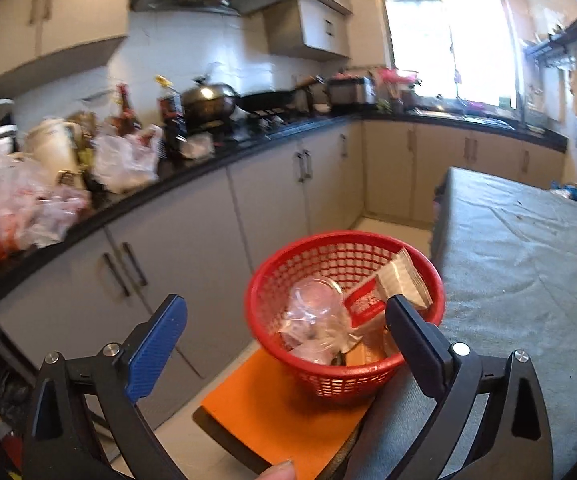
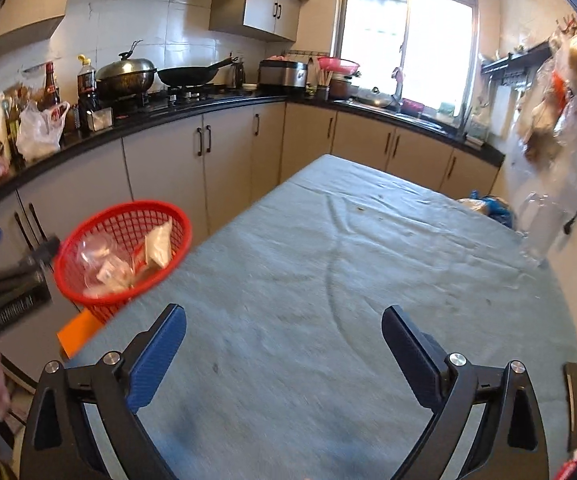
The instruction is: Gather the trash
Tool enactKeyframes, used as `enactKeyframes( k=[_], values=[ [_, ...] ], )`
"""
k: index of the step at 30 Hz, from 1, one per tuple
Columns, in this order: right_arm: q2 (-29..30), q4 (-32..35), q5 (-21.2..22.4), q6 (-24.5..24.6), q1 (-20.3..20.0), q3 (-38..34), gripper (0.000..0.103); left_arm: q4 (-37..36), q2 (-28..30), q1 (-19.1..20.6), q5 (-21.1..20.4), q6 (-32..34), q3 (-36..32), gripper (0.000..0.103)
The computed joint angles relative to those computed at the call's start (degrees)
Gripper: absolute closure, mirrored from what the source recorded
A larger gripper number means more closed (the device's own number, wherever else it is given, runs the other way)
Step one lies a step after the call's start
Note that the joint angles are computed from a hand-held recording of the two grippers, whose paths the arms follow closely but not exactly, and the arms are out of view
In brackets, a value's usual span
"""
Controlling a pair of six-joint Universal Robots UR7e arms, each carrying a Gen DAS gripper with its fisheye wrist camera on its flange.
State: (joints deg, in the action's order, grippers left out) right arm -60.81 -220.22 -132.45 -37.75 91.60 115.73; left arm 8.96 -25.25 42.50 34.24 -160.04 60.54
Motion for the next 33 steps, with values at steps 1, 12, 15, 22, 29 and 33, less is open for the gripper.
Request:
enactKeyframes(
  k=[1,12,15,22,29,33],
  values=[
    [-0.2,-1.6,-0.4,-0.5,0.1,1.1,0.000,-2.6,-1.0,-0.6,-0.8,0.7,2.4,0.004],
    [-0.6,-15.1,-3.4,-4.9,0.7,8.6,0.000,-2.9,-2.0,-3.6,-1.3,0.9,9.8,0.004],
    [-0.3,-16.8,-3.5,-6.2,1.0,8.4,0.000,-2.0,-1.8,-4.0,-1.0,-0.1,10.1,0.004],
    [-0.5,-14.9,-2.6,-4.7,0.5,8.6,0.000,-3.3,-2.0,-4.1,-0.9,0.9,10.9,0.004],
    [-0.5,-14.0,-2.8,-4.3,0.2,8.6,0.000,-2.4,-1.7,-3.9,-0.8,0.1,10.4,0.004],
    [-0.5,-13.3,-3.0,-3.9,0.2,8.4,0.000,-3.1,-1.7,-3.9,-1.1,0.8,10.6,0.004]
  ],
)
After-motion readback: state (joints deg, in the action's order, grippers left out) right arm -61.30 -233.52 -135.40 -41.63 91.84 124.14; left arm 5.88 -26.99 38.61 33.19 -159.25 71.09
